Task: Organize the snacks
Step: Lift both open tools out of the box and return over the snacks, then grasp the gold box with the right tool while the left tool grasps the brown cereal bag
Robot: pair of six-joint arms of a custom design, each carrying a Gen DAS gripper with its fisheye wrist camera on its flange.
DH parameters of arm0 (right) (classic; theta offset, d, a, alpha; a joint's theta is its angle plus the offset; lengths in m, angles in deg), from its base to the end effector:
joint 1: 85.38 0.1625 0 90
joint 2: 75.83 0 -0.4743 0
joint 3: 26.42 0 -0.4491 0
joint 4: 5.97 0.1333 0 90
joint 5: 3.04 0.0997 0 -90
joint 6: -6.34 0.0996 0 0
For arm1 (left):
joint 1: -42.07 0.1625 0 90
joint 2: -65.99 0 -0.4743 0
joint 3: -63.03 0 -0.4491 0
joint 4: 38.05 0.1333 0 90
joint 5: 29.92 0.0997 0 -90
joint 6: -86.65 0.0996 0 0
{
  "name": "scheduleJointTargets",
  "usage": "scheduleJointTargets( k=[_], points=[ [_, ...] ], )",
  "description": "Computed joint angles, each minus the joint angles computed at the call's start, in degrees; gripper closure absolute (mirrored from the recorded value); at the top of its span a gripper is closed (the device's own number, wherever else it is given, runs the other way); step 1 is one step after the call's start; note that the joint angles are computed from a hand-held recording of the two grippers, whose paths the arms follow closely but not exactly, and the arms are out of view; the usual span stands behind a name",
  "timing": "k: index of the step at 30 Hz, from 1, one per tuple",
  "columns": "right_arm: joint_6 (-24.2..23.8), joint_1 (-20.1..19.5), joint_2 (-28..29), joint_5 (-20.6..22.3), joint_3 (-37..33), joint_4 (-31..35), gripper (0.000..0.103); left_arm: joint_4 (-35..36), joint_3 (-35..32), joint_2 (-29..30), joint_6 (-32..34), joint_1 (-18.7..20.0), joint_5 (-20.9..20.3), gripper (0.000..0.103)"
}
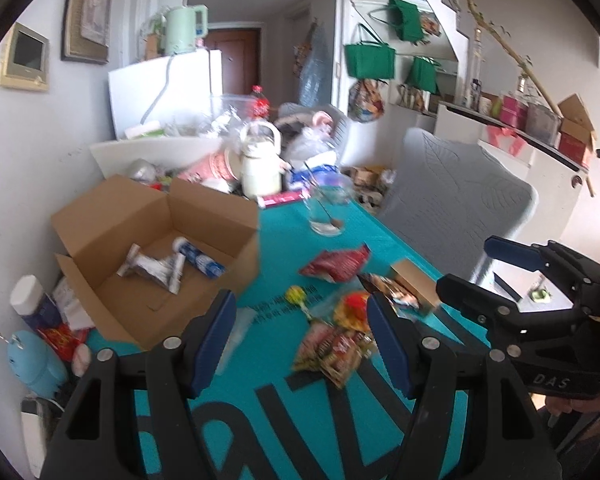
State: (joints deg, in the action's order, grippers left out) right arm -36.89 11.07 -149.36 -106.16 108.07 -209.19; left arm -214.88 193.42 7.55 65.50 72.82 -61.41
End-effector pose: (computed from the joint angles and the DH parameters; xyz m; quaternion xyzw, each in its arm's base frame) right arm 0.1651 -0.4747 0.2442 0.3290 -0.8305 0.3828 0.2354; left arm -0.3156 -0.4417 0.1150 0.2226 0.8384 -0.3991 0.2972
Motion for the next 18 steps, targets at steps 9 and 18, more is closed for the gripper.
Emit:
scheduleJointTargets(
  k=[9,18],
  points=[
    [-0.2,-5.13,-0.39,0.33,1.82,1.87,0.023,-4.94,0.24,3.89,1.34,3.05,-7.97,0.036],
    [-0.97,-8.82,0.93,1.84,1.17,4.64,0.023,-6.96,-2.03,7.68,3.88,7.64,-13.07,0.036]
  ],
)
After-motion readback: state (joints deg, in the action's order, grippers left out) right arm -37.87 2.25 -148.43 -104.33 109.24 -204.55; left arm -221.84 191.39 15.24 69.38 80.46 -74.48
